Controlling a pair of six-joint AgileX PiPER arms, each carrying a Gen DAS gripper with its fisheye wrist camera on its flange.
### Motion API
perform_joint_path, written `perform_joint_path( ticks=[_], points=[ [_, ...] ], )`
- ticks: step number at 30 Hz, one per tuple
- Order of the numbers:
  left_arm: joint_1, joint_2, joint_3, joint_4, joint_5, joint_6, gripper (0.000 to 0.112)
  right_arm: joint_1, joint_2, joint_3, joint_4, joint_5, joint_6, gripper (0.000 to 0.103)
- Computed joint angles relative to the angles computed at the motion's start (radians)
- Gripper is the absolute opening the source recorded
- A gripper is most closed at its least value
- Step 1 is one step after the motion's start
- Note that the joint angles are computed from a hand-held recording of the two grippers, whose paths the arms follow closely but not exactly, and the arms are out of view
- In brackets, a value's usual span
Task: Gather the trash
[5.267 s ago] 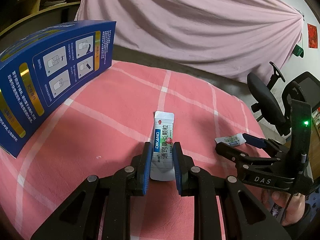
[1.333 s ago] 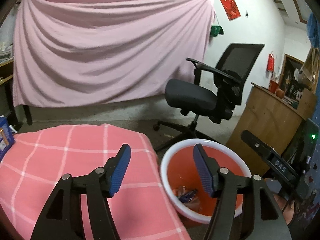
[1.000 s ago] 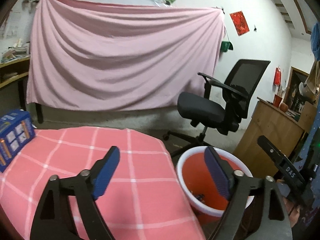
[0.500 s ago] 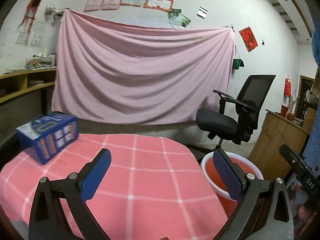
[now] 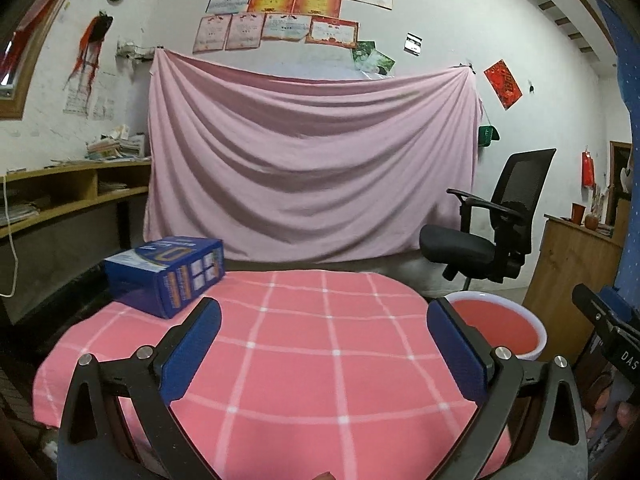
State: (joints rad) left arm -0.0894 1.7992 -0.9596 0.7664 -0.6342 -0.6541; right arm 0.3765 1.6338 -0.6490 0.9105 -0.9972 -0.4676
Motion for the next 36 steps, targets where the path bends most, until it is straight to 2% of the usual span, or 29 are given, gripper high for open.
perform_joint_path(
  ticks=[7,14,36],
  points=[
    [0.016,-0.013,0.086,-0.074,-0.051,0.104,0.101,0.070,0.027,0.021,0.054,-0.054,-0.023,0.103],
    [0.003,-0.017,0.118,-0.119,-0.062,0.153,0.101,0.089,0.029,0.031,0.063,-0.081,-0.023,0.103],
    [-0.002,-0.014,0.131,-0.147,-0.070,0.183,0.101,0.087,0.021,0.041,0.062,-0.061,-0.007,0.103]
  ],
)
